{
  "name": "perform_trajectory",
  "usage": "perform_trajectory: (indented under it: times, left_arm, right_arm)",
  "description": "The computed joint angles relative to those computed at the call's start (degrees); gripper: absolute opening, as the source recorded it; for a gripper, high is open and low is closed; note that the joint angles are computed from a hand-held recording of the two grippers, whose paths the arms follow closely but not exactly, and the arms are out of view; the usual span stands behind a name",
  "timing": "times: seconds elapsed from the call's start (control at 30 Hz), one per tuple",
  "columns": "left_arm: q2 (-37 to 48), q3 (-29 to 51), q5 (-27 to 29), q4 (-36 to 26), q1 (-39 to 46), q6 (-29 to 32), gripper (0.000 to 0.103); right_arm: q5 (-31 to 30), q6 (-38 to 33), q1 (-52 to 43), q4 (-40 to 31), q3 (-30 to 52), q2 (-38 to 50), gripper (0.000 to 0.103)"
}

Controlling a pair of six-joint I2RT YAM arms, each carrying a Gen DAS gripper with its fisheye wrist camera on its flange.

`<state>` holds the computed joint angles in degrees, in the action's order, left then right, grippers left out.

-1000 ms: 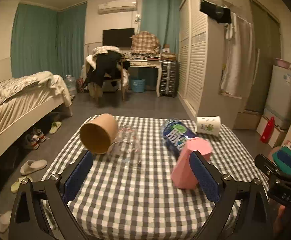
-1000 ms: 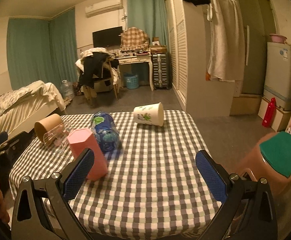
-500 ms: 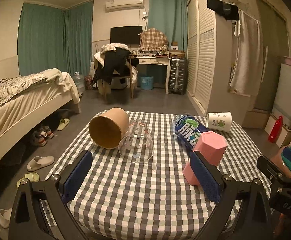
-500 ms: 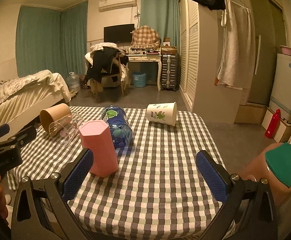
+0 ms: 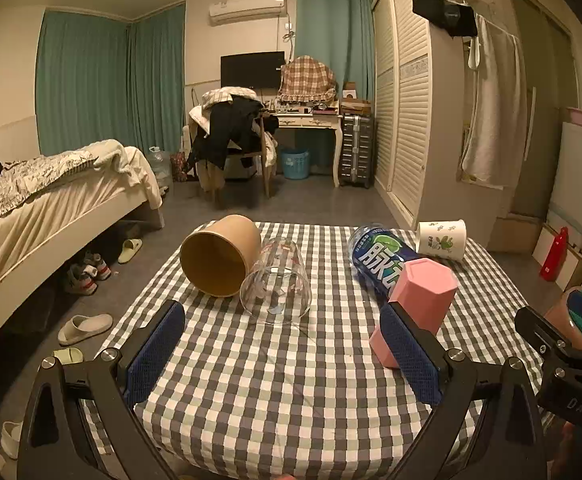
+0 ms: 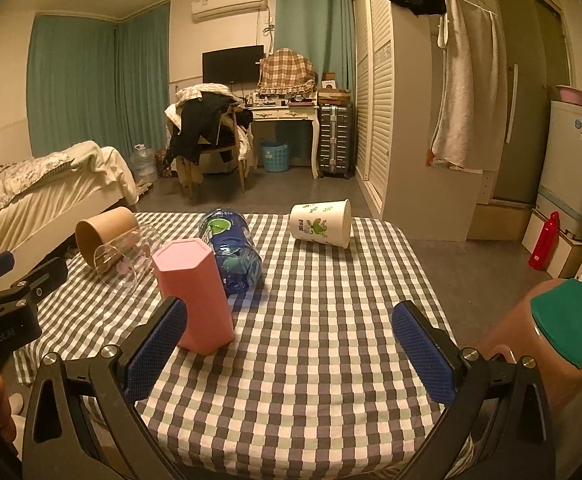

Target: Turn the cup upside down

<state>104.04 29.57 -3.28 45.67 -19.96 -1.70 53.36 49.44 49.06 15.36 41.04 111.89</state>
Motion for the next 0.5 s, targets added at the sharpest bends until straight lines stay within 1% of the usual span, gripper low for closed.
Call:
perform_trajectory:
  times: [0.5]
  left_arm:
    - [0.33, 0.23, -0.34, -0.15, 0.32, -0.22, 0.101]
  right_arm:
    - [-0.52, 0.05, -0.08, -0.62, 0.97, 1.21, 0.103]
